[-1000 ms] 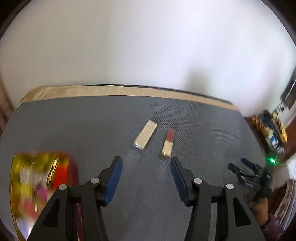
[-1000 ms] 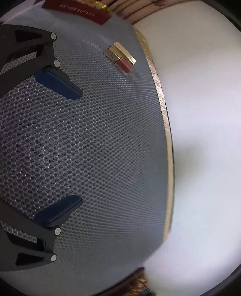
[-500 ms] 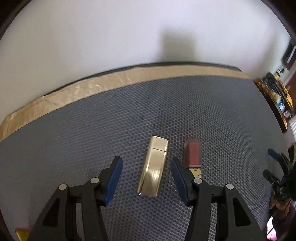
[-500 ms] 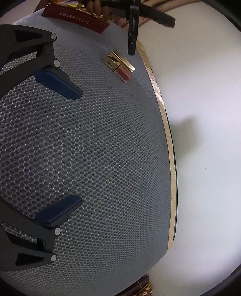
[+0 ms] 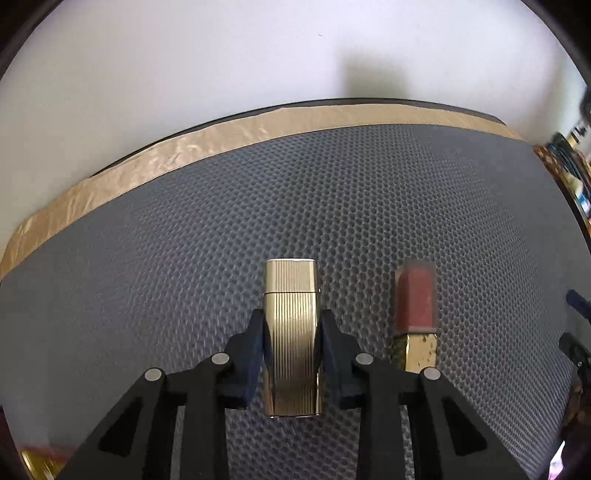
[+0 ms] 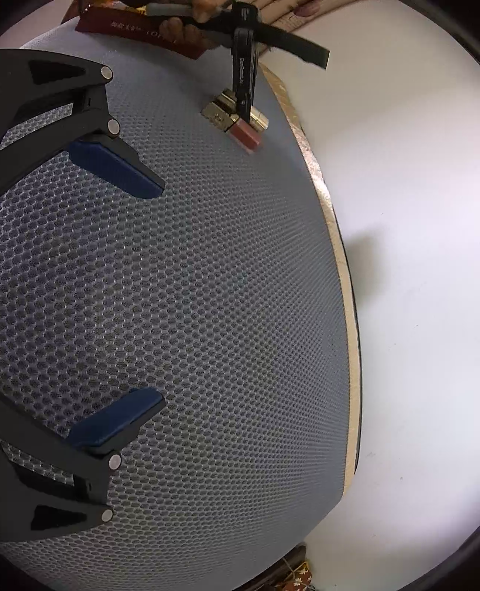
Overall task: Organize rigid objects
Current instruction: 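Carry the gold lighter toward the tin with left tool while right tool grasps red lipstick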
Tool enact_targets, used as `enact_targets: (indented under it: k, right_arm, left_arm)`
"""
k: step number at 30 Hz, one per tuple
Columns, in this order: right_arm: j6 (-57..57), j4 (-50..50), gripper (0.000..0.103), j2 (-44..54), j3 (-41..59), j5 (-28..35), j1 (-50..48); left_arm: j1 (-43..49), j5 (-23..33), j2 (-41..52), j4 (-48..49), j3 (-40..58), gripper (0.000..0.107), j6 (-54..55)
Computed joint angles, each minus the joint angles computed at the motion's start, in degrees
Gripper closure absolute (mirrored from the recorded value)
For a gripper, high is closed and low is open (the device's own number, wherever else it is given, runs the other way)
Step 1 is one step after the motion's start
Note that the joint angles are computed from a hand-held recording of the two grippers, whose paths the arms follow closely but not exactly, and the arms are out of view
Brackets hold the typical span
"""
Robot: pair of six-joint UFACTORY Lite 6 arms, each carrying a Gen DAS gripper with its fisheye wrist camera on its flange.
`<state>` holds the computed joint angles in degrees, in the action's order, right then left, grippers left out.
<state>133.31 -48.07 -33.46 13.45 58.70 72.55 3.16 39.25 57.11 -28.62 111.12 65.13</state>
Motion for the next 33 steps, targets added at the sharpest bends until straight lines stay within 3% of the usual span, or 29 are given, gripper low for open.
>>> enact_targets:
  k: [3,9,12,22,29,33]
  right_arm:
    - [-0.5,-1.5,0.0,2.4,0.7,-2.5,-2.9]
    - [-1.3,-3.9,0.0,7.8,3.0,-7.0,-7.6]
    - [-1.9,-5.0,0.0,10.8,4.4,-8.9,-9.8]
    - [-5.6,-4.9,0.0,23.0,11.6,-12.0,-14.5]
    - [-9.9,-4.0,0.0,31.0,17.6,-12.9,-17.5]
    - [-9.9,-5.1,0.0,32.2,18.0,-14.1,-19.0]
  left_arm:
    - [2.0,-6.2,-9.5,-4.8,-15.1,0.078,3.9]
    - [10.2,-8.3,-28.2,-17.5,-38.7,0.078,17.4]
    - [13.9,-7.8,-33.8,-20.0,-44.5,0.078,21.9]
    - [27.0,-1.3,-49.0,-25.5,-55.9,0.078,35.0]
    - [41.7,10.2,-46.5,-22.5,-50.3,0.078,39.8]
    - [44.6,12.5,-44.6,-21.7,-47.7,0.078,39.4]
